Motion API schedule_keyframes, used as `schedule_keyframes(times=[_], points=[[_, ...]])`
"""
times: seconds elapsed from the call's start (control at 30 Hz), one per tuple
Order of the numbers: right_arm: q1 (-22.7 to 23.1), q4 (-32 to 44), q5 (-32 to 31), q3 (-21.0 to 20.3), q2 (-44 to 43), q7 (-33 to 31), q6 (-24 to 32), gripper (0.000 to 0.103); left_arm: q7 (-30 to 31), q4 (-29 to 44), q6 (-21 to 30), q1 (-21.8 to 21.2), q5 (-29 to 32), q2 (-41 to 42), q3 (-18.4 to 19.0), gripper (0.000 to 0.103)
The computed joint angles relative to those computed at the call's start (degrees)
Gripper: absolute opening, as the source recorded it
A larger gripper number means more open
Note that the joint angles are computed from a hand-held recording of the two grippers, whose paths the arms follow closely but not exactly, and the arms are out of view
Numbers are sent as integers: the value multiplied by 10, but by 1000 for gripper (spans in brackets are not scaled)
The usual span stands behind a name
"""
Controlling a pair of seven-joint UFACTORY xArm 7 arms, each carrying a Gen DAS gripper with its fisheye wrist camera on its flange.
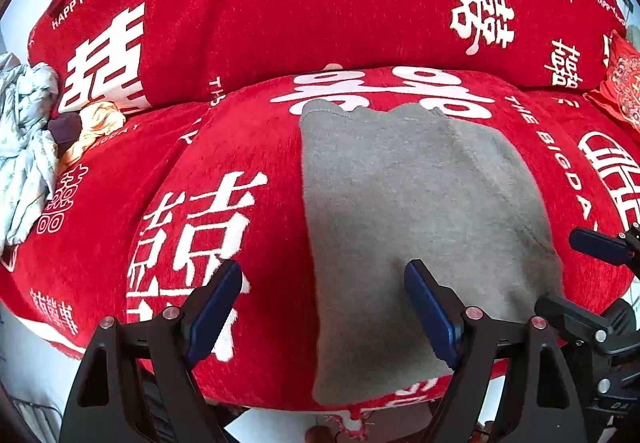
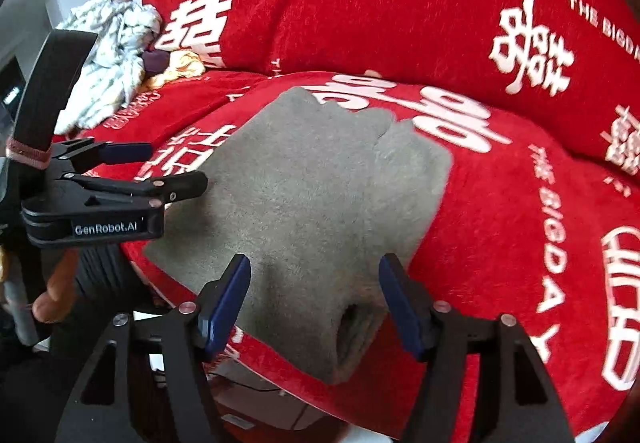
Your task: Fold small clothes
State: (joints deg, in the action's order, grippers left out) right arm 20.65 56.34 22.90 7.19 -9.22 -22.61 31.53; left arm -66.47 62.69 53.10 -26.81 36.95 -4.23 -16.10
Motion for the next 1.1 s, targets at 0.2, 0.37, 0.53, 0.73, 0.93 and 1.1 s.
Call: schedule_keyframes(times=[0.2, 0.37, 0.53, 0.73, 0.93, 1.1], points=[[-16, 5, -128, 25, -10, 87, 8, 70, -42, -8, -28, -7, 28, -9, -11, 84], [-8, 9, -154, 25, -10, 103, 13, 70, 29, 11, -26, -13, -55, 16, -2, 84], [-9, 17, -176, 24, -5, 114, 19, 70, -7, 3, -21, -17, -39, 16, 0, 84], [-11, 24, -184, 22, 4, 120, 24, 70, -46, 3, 2, -21, -9, 15, -2, 84], [-12, 30, -185, 22, 11, 116, 26, 70, -35, -3, -12, -19, -11, 12, 0, 84], [-13, 34, -187, 22, 16, 115, 27, 70, -40, 2, -5, -21, 1, 15, -2, 84]])
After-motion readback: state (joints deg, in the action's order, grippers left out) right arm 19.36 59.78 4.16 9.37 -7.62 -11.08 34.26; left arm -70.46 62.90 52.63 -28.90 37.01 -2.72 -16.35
